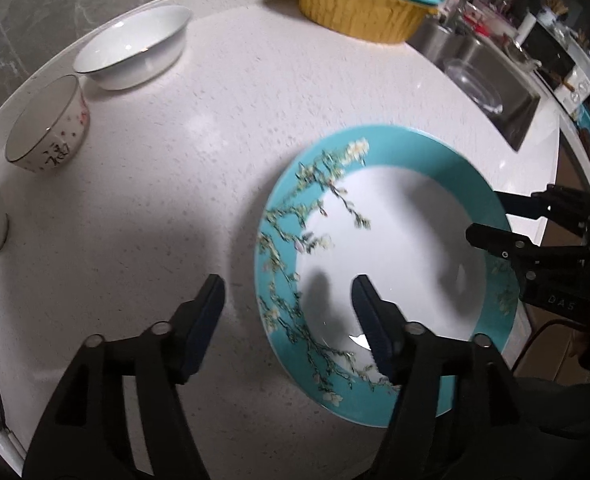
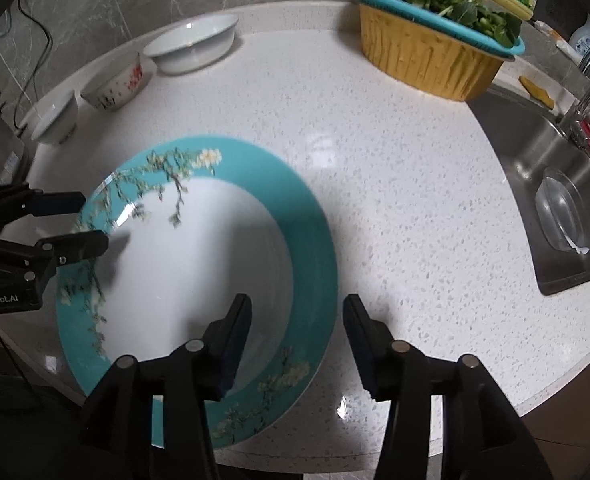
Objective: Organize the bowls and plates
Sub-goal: 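Move the left tool to the large white bowl and close on its rim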
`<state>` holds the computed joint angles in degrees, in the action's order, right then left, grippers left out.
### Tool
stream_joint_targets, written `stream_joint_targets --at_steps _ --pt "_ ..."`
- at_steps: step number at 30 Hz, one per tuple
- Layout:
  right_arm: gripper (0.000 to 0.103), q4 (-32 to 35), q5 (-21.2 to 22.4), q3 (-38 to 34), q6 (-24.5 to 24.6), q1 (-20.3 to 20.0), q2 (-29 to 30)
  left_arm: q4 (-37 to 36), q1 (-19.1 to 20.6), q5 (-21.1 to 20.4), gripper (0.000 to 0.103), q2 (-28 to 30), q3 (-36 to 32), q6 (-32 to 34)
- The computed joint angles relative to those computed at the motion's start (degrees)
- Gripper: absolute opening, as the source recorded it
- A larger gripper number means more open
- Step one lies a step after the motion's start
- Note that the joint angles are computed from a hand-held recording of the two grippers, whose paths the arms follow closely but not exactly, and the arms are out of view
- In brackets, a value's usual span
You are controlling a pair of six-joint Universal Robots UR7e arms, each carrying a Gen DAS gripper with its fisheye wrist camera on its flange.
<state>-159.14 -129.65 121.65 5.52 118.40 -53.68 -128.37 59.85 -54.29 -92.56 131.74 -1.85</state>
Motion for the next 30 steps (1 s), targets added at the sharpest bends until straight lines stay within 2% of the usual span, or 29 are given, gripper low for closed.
stream_joint_targets --at_steps 4,6,10,12,15,18,19,22,25,27,30 --pt "0.054 -1.0 -1.1 -1.7 -1.3 -0.5 -0.8 -0.2 1.1 1.0 0.071 -0.7 -2.1 -1.2" --pt "0.059 -1.7 -0.1 -3.5 -2.6 -1.0 -0.9 -1.0 2.3 1.6 0.072 -0.8 -3.7 -2.0" --pt "0.061 -0.8 6.0 -10.4 -6.3 -1.6 1.1 -3.1 6.4 3.9 0.072 -0.3 -8.1 -3.2" --pt "0.061 -0.2 9.5 -14.8 -8.8 -1.3 3.3 -3.4 8.7 4.0 0.072 -0.3 -10.4 -4.2" --pt "0.061 2.5 14.7 -22.6 -11.9 -0.7 7.7 -3.2 11.7 6.2 0.072 0.1 -14.5 -7.2" --pt "0.064 7.7 18.3 -32.2 -11.9 -0.6 13.4 -5.0 13.7 6.1 0.072 -0.3 -17.1 -8.5" --pt "0.065 9.4 19.1 -35.2 -11.2 -0.9 15.3 -5.8 14.1 4.4 0.072 0.0 -18.1 -7.6" --pt "0.066 15.4 17.4 -45.6 -8.3 -1.7 21.9 -9.6 14.2 -0.9 0.072 3.6 -21.5 -4.1" --pt "0.066 17.6 16.0 -51.0 -7.6 -2.4 25.6 -9.1 14.5 -3.7 0.072 9.3 -27.8 -3.4" --pt "0.065 19.5 15.6 -54.2 -7.6 -3.2 27.7 -7.4 13.8 -1.1 0.072 14.4 -33.3 -1.9" --pt "0.066 21.8 16.7 -57.3 -6.4 -4.6 29.5 3.2 15.3 -0.1 0.072 23.2 -47.0 0.2"
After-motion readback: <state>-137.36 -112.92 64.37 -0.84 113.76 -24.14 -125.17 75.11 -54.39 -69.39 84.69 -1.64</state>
